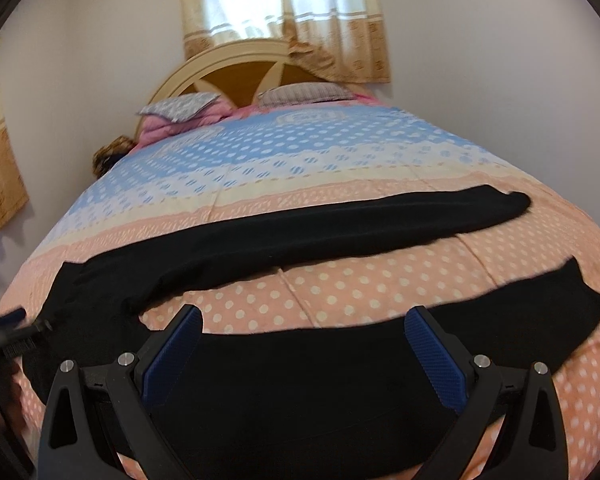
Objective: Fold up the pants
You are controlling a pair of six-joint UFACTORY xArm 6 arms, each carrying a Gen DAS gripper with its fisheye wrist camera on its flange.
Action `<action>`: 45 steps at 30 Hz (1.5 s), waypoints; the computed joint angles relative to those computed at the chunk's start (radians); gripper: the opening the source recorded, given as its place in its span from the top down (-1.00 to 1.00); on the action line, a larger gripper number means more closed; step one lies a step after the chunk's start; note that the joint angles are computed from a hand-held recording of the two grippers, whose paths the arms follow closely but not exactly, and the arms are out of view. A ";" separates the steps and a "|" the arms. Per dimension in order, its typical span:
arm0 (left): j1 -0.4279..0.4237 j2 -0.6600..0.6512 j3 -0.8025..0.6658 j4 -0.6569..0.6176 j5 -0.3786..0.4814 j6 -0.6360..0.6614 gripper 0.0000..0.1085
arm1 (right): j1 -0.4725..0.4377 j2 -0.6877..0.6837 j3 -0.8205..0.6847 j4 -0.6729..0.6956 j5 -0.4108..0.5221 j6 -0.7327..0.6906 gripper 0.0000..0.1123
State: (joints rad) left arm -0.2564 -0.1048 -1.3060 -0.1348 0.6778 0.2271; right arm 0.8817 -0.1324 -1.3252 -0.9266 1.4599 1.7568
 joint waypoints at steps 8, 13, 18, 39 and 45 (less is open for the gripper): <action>0.099 0.413 -0.509 -0.085 0.194 0.072 -0.25 | -0.106 0.014 0.000 0.002 -0.165 -0.121 -0.54; 0.100 0.604 -0.748 -0.067 0.335 0.041 0.22 | -0.191 0.027 -0.007 0.052 -0.274 -0.230 -0.43; 0.100 0.736 -0.940 -0.073 0.445 0.017 0.38 | -0.307 0.036 -0.003 0.140 -0.405 -0.426 -0.43; 0.081 0.852 -1.091 -0.069 0.452 0.093 0.56 | -0.681 0.332 -0.202 0.866 -0.673 -1.483 0.39; 0.098 0.870 -1.132 -0.130 0.452 0.059 0.74 | -0.658 0.323 -0.214 0.841 -0.662 -1.425 0.86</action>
